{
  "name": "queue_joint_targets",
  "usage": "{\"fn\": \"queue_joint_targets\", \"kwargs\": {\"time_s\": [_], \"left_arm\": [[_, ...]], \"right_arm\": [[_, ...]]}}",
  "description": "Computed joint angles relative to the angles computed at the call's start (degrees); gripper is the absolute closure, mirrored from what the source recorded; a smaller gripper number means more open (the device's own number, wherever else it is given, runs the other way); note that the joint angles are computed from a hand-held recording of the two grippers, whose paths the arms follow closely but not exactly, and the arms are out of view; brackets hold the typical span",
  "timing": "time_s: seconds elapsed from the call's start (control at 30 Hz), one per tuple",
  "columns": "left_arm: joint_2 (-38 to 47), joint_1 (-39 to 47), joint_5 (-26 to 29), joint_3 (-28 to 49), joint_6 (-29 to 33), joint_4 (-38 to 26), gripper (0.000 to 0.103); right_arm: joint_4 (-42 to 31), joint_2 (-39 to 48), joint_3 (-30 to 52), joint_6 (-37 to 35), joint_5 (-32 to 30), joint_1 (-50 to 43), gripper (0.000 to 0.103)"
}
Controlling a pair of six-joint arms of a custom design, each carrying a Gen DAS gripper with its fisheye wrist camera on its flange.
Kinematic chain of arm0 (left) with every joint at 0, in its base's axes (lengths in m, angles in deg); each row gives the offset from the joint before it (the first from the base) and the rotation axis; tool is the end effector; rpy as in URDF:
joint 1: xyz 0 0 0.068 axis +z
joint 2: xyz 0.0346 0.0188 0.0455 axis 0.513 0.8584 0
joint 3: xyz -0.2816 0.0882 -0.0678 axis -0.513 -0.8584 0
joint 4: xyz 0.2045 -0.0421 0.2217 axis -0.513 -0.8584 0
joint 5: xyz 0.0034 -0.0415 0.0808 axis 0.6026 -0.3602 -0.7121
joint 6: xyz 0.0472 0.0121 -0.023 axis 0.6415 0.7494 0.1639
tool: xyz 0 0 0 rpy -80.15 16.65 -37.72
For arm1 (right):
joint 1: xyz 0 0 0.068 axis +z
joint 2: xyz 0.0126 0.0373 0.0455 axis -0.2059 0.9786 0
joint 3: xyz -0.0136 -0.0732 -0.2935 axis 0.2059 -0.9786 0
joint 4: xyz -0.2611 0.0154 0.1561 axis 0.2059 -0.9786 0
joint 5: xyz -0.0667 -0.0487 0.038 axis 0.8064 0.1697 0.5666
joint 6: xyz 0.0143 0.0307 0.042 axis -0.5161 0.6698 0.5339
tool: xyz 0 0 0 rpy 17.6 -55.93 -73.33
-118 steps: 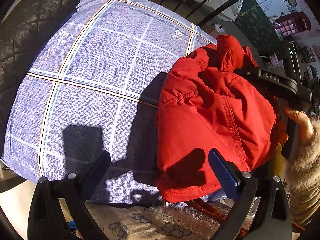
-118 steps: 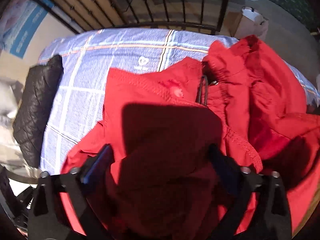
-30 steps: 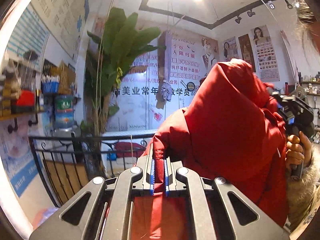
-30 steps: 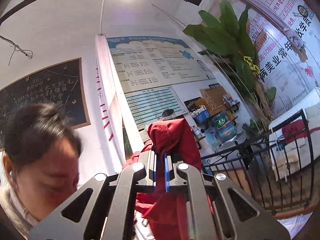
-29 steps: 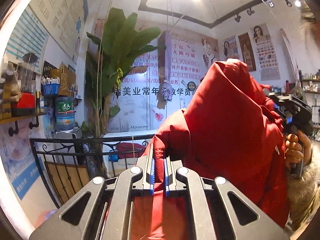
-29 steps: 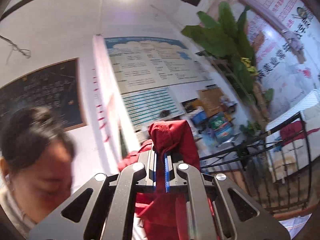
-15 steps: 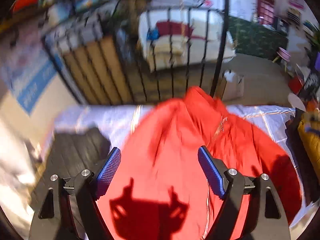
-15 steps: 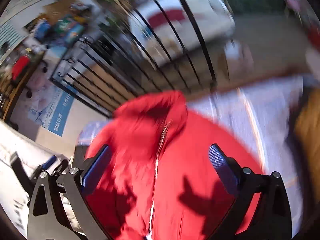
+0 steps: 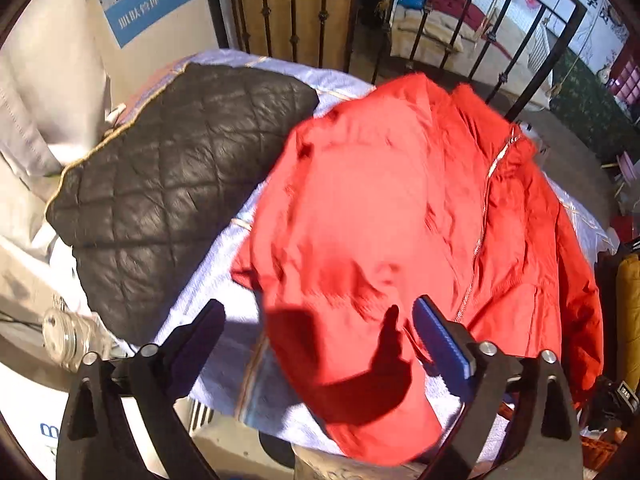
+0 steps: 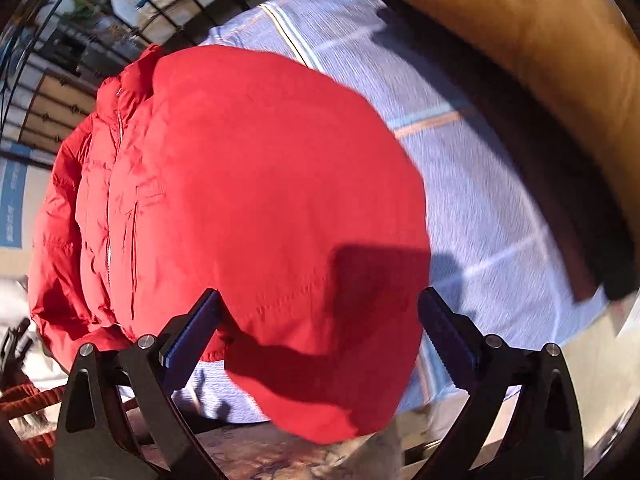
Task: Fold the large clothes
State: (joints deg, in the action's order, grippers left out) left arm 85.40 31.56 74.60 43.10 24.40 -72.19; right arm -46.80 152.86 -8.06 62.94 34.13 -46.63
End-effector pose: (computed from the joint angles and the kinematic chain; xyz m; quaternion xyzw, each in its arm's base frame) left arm 0.2622 0.0044 0.3226 -0.0512 0.9832 0.0099 0.1750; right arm 0.1810 -0.1140 0.2151 0.3162 0.9373 0.1136 0.0927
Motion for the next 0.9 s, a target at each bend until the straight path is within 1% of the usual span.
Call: {"fn": "queue_joint_targets", "kwargs": {"time_s": [0.07, 0.1, 0.17, 0.2, 0.23, 0.27, 0.3, 0.33, 0.43, 0.47, 0.53, 0.57, 0.6, 0.67, 0.7, 0.73, 0.77, 0.83, 0.87, 0.9], "left_arm": [[-0.8, -4.6, -4.7, -4.0, -1.8, 2.4, 0.008], [-0.3, -7.6, -7.8, -6.1, -2.7, 3.3, 0.009], [1.0, -12.0, -15.1, -10.4, -3.9, 6.4, 0.029], [1.7, -12.9, -16.5, -11.7, -3.5, 8.1, 0.047], [2.1, -13.2, -17.4, -12.2, -3.0, 8.9, 0.059], [2.1, -12.8, -17.2, -12.2, -2.2, 9.5, 0.062], [2.3, -11.6, -16.5, -11.6, -1.1, 10.0, 0.069], [2.2, -10.3, -16.0, -10.6, -0.1, 10.1, 0.076], [2.4, -3.9, -15.8, -3.9, 2.2, 10.1, 0.083], [2.6, -1.3, -16.1, -0.7, 3.7, 11.2, 0.083], [4.3, 1.7, -19.2, 5.6, 8.8, 15.0, 0.084], [6.8, 3.7, -20.4, 9.7, 11.7, 17.3, 0.084], [10.5, 5.8, -20.9, 14.4, 13.3, 18.3, 0.083], [19.0, 9.1, -22.0, 23.4, 14.2, 18.9, 0.071], [23.4, 10.2, -24.5, 27.5, 13.8, 18.5, 0.050], [28.6, 10.9, -28.2, 33.1, 12.7, 15.8, 0.029], [33.8, 12.1, -29.6, 39.5, 10.6, 12.1, 0.027], [39.1, 15.1, -24.7, 48.1, 4.2, 6.5, 0.026], [40.1, 16.0, -22.8, 50.1, 1.5, 4.9, 0.023], [40.6, 16.8, -21.9, 50.9, -0.7, 4.3, 0.018]], "right_arm": [[0.1, -0.1, -1.0, 1.0, -1.7, -0.7, 0.006], [1.4, -0.7, -3.2, 0.5, -2.4, -1.2, 0.006], [1.9, -1.3, -3.6, 1.8, -3.0, 0.7, 0.006], [3.2, -0.8, -3.5, 3.9, -2.7, 3.2, 0.006], [4.8, 0.2, -3.3, 5.4, -2.3, 5.2, 0.006], [4.4, -0.3, -3.2, 5.2, -2.3, 5.2, 0.006], [5.4, -0.5, -3.6, 6.8, -2.1, 6.7, 0.006], [4.9, -0.9, -3.6, 6.5, -2.0, 6.5, 0.006], [3.2, -1.6, -4.0, 5.4, -1.6, 4.5, 0.006], [3.0, -1.7, -4.3, 5.0, -1.6, 3.7, 0.006], [3.1, -1.4, -4.7, 4.9, -1.6, 2.7, 0.006], [3.2, -1.3, -4.9, 4.7, -1.5, 2.3, 0.006], [3.2, -1.1, -5.0, 4.5, -1.5, 1.9, 0.006], [3.2, -1.0, -5.0, 4.0, -1.7, 1.4, 0.006], [3.1, -1.3, -5.0, 3.7, -1.5, 1.2, 0.006], [3.0, -1.7, -5.1, 3.6, -1.4, 1.1, 0.006], [2.6, -2.1, -4.9, 3.1, -1.3, 0.7, 0.006], [1.6, -3.8, -5.1, 2.3, -1.3, -0.7, 0.006], [0.9, -4.7, -5.1, 1.6, -1.3, -1.8, 0.006], [-0.2, -5.8, -5.3, 0.3, -1.0, -3.6, 0.006]]}}
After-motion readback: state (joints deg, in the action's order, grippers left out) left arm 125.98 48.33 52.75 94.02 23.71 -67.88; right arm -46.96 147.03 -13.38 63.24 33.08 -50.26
